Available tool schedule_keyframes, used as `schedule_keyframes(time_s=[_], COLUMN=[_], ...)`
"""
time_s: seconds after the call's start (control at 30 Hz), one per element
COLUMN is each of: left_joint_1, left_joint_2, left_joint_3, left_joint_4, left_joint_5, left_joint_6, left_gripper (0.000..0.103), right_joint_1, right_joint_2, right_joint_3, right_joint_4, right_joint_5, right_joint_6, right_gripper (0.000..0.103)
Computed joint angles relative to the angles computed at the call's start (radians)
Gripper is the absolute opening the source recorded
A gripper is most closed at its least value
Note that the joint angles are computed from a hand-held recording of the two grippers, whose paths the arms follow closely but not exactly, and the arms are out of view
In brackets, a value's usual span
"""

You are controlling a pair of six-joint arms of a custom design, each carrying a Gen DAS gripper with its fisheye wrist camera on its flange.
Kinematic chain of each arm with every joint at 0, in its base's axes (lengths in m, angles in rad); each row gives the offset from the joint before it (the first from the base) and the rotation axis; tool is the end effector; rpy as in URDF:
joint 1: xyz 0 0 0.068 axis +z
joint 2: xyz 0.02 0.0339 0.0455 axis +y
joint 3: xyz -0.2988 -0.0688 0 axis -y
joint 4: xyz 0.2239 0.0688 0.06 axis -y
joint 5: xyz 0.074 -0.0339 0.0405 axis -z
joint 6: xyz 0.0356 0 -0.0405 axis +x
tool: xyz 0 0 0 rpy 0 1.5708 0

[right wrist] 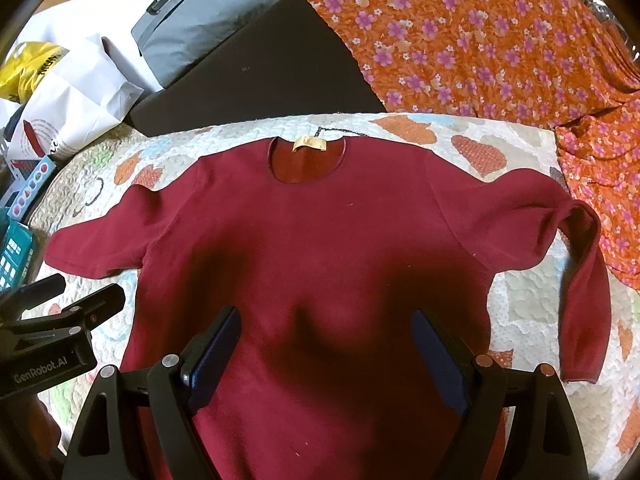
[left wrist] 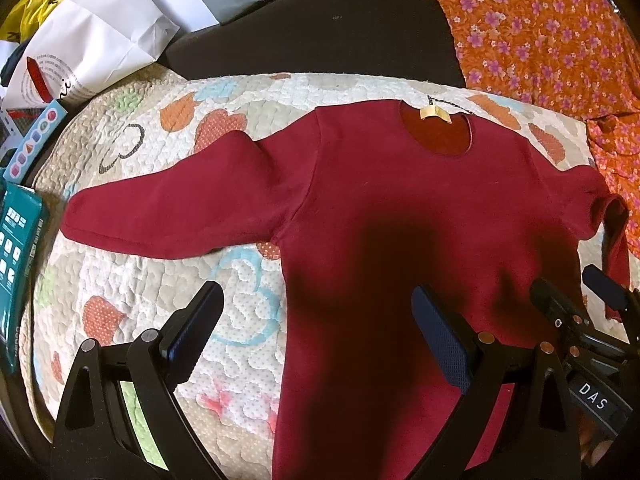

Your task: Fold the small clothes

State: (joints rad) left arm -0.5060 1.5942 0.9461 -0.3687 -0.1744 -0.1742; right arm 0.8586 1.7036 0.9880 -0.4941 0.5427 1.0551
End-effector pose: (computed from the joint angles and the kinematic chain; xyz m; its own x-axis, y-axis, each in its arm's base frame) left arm 0.2646 -0.1396 0.2321 -0.8015 0.2490 -0.5437 0.2625 0.9634 0.0541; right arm 0.2131 0.2187 0.2103 -0.7616 0.2578 -0.5945 0.2710 0.9601 0.0691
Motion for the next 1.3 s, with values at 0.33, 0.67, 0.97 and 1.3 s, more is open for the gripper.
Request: schedule_keyframes(time_s=[0.33,0.67,0.97,1.3], left_joint_1=[0.037,0.158,0.612,0.842], left_joint_2=[0.035,0.078,0.317,0.607], left_joint_3=[0.013,0.067,0.369,0.648], left_joint_4=[-0.002,-0.048,-0.228,-0.197], left_joint_5=[0.034,0.092,0.219,0.137], left_joint_6=[-0.005,0.036,0.05,-0.073], left_gripper=[0.096,0.096,0.096,0.071], right_joint_1=[-0.025,-0.057,-0.065,-0.085], right_joint_2=[0.029,0.08,0.092,0.146], right_joint_3=[-0.008,0.001,0.005,0.016], right_joint_4=[0.04,0.089,0.129,0.182], right_joint_5=[-0.016,-0.046,-0.067,-0.116], right_joint_6=[-0.015,-0.051,-0.098,-0.138], right_gripper=[0.086,0.086,0.086,0.086])
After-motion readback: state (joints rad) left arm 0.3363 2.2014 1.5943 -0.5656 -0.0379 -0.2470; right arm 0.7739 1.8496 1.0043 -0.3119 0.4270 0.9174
